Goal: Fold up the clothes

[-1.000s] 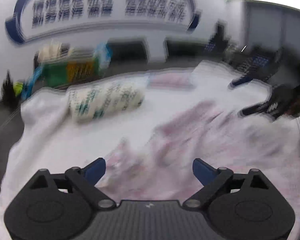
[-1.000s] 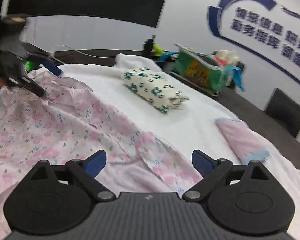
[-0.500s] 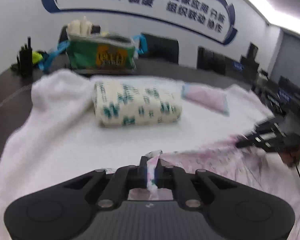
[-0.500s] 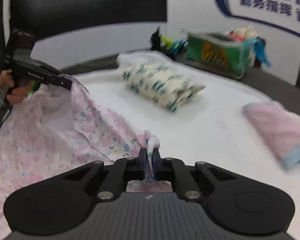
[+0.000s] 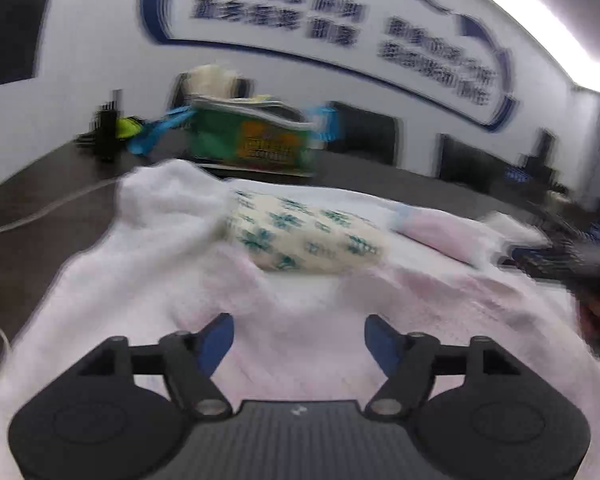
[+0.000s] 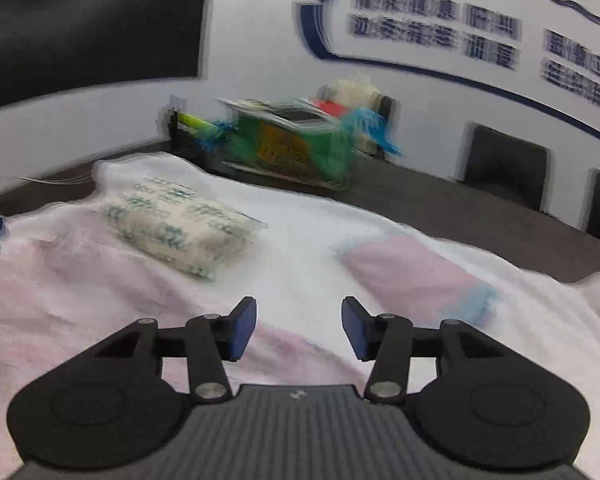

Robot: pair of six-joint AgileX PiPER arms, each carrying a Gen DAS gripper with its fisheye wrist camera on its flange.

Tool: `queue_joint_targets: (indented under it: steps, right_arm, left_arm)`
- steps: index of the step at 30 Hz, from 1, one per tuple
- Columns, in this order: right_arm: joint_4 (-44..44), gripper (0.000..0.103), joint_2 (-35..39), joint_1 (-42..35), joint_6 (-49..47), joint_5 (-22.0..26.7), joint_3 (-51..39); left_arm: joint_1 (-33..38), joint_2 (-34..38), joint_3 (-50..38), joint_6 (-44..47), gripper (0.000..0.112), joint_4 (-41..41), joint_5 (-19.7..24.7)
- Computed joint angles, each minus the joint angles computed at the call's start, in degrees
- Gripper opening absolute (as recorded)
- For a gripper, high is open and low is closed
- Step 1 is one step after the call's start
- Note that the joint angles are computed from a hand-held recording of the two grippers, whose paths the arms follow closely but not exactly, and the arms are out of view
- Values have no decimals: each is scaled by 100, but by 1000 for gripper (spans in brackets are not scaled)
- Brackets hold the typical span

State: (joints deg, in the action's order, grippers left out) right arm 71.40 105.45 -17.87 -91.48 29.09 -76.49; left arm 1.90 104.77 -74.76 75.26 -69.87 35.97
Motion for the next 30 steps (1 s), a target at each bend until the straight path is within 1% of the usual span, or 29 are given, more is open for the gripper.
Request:
queue_joint_targets:
  steps: [2,4,5,7,10,11,14,16,17,18,19,20,21,22,23,24,25,26,27,28,29,30]
  right_arm:
    - [-170,48,-41,159,-127,550,-61]
    - [-834,48,139,574,154,985,-352]
    - [-1111,47,248,738,356,1105,-505]
    - [-1861,41,654,1147,1054,1282,-1070]
    - [-2991,32,1520,1580,2692,1494,-2275]
    - [-3270,28,1708,1667,3243,1347,-2537]
    - [-4085,29,2224,1883,4817,893,-3241]
    - [-4189,31,2431,1850,5346,891,-3577]
    - [-4072,32,2388,1803,5347,867,-3541]
    - [-3898,32,2335,1745,5275,835,-3478]
    - [-3857,32,2151,1718,5260,685,-3263]
    - [-3760,33,1877,1674,5141,469,-2909]
    - [-3464,35,1517,1593,4801,250,-2450]
    - [-2960,37,1124,1482,4233,133,-1951]
    - [-2464,45,722,1372,3660,94,-1456]
    - [-2039,61,259,1193,3087,203,-946]
    - [-1788,69,-191,1037,2514,274,-408]
    - [-1556,84,-629,858,1941,386,92]
    - [-1390,88,-1065,717,1368,371,665]
    - [-1221,88,-1518,565,795,357,1238]
    - [-1023,88,-1875,401,222,439,1739]
    - [-853,88,-2241,189,-350,521,2295]
  left_arm:
    - [127,-315,682,818,72,-383,471]
    - [137,-486,1220,1427,72,-725,682]
    - [104,-530,1412,1624,71,-808,708]
    - [23,-561,1659,1847,70,-863,681]
    - [-153,-613,1882,1943,67,-786,411]
    - [-224,-636,1951,2029,64,-803,249]
    - [-388,-766,2112,2326,63,-884,-88]
    - [-425,-799,2191,2552,63,-1024,-205]
    - [-444,-814,2229,2667,63,-1098,-262]
    - [-462,-830,2268,2786,64,-1175,-319]
    - [-411,-831,2290,2862,64,-1255,-251]
    - [-301,-818,2299,2898,64,-1333,-80]
    - [-192,-802,2305,2924,64,-1401,91]
    - [-84,-785,2310,2940,64,-1462,261]
    - [22,-766,2312,2948,64,-1515,431]
    - [212,-745,2330,3015,64,-1580,766]
    - [486,-697,2337,3124,65,-1583,1301]
    - [696,-635,2304,3166,67,-1476,1754]
    - [818,-594,2252,3123,71,-1291,2058]
    - [871,-577,2224,3090,71,-1133,2242]
    - [885,-572,2220,3091,71,-1024,2350]
    - [863,-602,2249,3102,71,-937,2350]
